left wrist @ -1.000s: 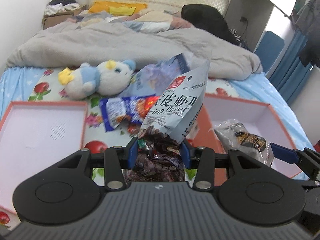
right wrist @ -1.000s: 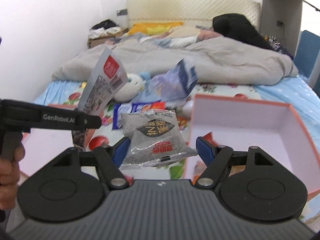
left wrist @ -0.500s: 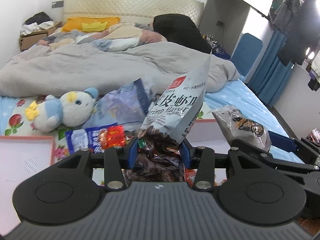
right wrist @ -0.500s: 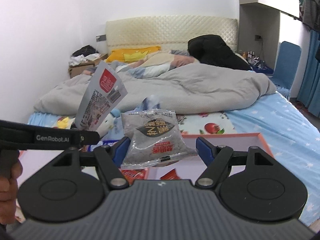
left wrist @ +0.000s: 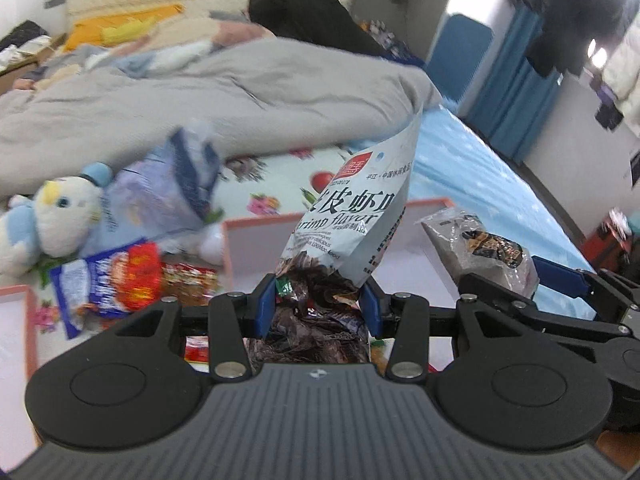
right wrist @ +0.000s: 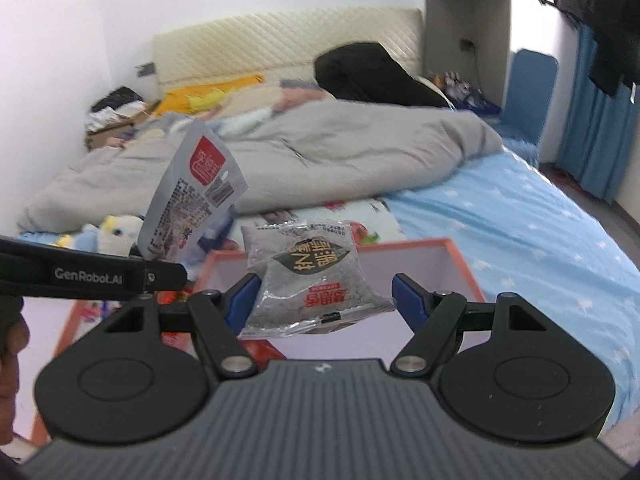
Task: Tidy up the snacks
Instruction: 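Lift and carry both held packets over the pink box, then open both tools to drop the packets into the pink box, then withdraw both tools from the box back toward the snack pile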
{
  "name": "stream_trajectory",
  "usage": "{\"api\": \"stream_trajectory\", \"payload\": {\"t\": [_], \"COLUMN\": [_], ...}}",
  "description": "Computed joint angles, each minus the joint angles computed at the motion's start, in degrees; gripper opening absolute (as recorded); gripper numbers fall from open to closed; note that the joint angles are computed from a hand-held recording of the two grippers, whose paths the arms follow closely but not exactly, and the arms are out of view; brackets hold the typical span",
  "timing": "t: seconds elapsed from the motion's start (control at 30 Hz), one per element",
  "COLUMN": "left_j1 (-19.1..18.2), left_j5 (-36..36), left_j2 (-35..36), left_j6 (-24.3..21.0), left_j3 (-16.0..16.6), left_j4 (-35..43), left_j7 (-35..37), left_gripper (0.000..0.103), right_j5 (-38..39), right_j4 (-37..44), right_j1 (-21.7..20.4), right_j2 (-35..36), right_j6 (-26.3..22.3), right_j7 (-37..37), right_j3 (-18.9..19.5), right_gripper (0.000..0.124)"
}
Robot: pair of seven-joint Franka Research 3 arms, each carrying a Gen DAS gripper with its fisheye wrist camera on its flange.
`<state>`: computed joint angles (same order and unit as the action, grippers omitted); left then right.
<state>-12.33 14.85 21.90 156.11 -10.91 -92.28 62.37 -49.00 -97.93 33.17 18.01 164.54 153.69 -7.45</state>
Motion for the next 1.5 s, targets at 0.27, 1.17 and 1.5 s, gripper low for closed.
{"api": "stream_trajectory", "payload": {"t": [0.27,1.17,1.5], "left_j1": [-2.3,-4.1,-2.3], "left_j5": [-1.9,-3.3,-1.3], "left_j2": [10.5,12.6,1.9], "left_j6": [-7.3,-10.6,-1.6], "left_j3": [-1.6,-0.9,-0.6], "left_j4": [11.5,14.3,1.9], "left_j7": [5.2,8.7,6.2], "left_gripper": [0.05,0.066,0.066], "right_j5": [4.7,19.0,6.2], "right_j4": [-2.5,-5.9,-7.8], "right_j1": [-2.1,-0.9,1.6], "right_j2": [1.2,2.4,-2.8], "right_j6": [-1.3,-0.9,0.9], "right_j7": [-2.8,-11.4,0.3], "right_j3": [0.1,-1.7,-3.2], "right_gripper": [0.075,0.078,0.079]}}
